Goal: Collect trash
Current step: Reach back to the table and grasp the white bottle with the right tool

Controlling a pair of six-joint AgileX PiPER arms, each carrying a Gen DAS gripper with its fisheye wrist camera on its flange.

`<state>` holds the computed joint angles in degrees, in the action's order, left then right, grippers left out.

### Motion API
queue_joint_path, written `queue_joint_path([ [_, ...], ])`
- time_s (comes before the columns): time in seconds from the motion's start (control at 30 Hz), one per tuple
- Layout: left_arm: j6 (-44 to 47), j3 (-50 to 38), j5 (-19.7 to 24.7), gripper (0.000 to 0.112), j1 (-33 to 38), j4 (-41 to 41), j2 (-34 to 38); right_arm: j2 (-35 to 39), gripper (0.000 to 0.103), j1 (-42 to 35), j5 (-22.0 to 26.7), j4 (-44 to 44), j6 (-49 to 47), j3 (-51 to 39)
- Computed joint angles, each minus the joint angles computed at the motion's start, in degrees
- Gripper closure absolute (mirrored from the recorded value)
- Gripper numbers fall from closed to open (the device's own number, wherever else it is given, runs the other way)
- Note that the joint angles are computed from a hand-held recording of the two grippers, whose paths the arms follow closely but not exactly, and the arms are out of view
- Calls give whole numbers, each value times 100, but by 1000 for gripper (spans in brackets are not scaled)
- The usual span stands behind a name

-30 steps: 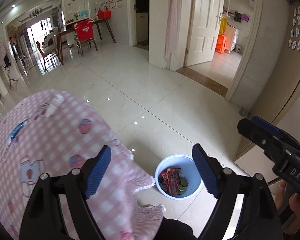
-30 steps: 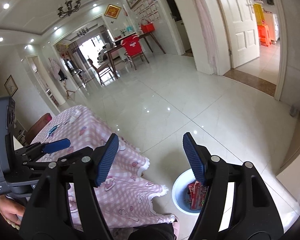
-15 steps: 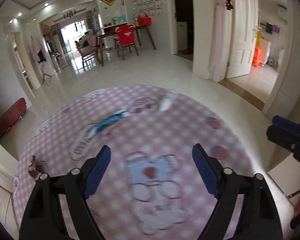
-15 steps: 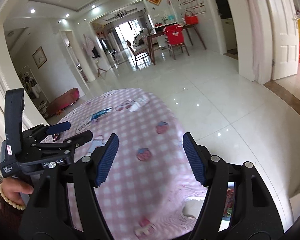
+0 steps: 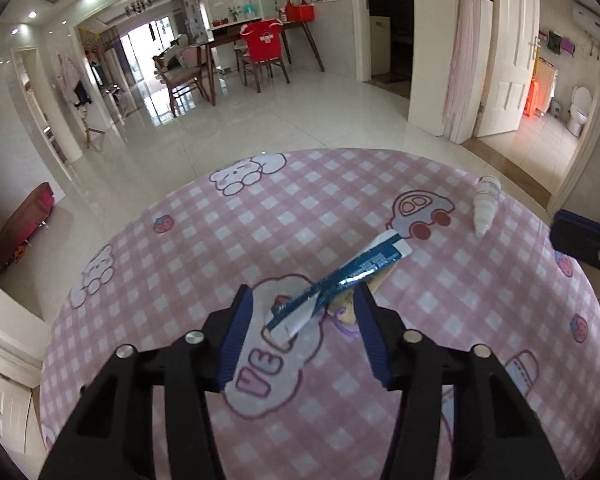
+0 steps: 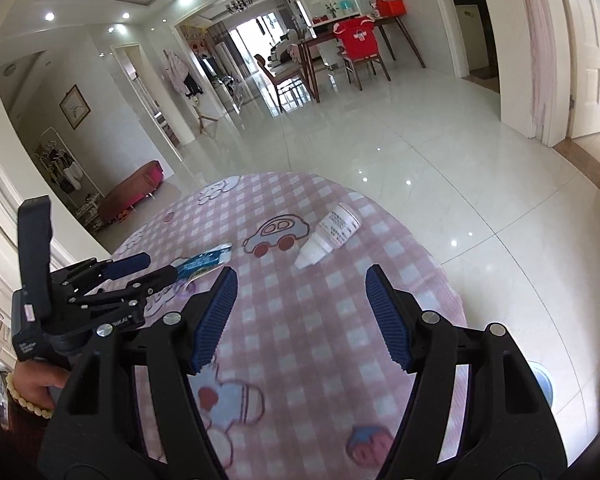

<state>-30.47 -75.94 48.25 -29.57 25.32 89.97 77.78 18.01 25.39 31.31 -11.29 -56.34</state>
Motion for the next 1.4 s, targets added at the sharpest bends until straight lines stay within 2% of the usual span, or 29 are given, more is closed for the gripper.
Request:
queue_joint_path([
  [0.1,313,-39,-145,62,31,-122,164,470,37,165,-3,-762,777,-422],
  [0.27,573,40,-500,63,126,-302,249,1166,37,199,284,-1591,1484,-1176],
  [0.3,617,9,-508,68,170,-391,269,1259,37,227,324,-1741,1610,-1275],
  [0.33,667,9,-550,76,222,-492,275,1365,39,246,377,-1852,1689,-1394],
  [0.37,703,-3,-565,77,245,-546,271,1448,46,269,438,-1894,1696,-1487],
  [0.43,524,-7,-515,99,193,-318,277,1570,52,326,510,-2058,1768,-1612],
  [0.47,461,-30,-448,99,185,-237,290,1613,71,352,574,-2072,1735,-1690],
  [0.6,237,49,-368,102,208,-170,186,1661,71,400,627,-1929,1418,-1720],
  [0.67,34,139,-320,102,198,-77,60,1587,71,421,617,-1568,1032,-1617],
  [0.9,-543,556,-98,102,54,24,-682,800,71,556,567,-540,135,-828],
  [1.0,-860,567,114,102,-291,145,-978,308,71,559,640,-432,85,-562],
  [1.1,-1326,379,484,102,-964,445,-1099,-179,71,401,846,-274,-53,-380],
  [1.2,-1527,5,755,102,-1533,531,-901,-794,71,-1,1175,36,-386,-115],
  [1.3,-1803,-533,1021,102,-2238,717,-503,-1409,71,-780,1682,553,-999,185],
  [1.4,-1888,-1098,1159,102,-2674,708,-48,-2001,71,-2126,2527,1262,-1949,497],
])
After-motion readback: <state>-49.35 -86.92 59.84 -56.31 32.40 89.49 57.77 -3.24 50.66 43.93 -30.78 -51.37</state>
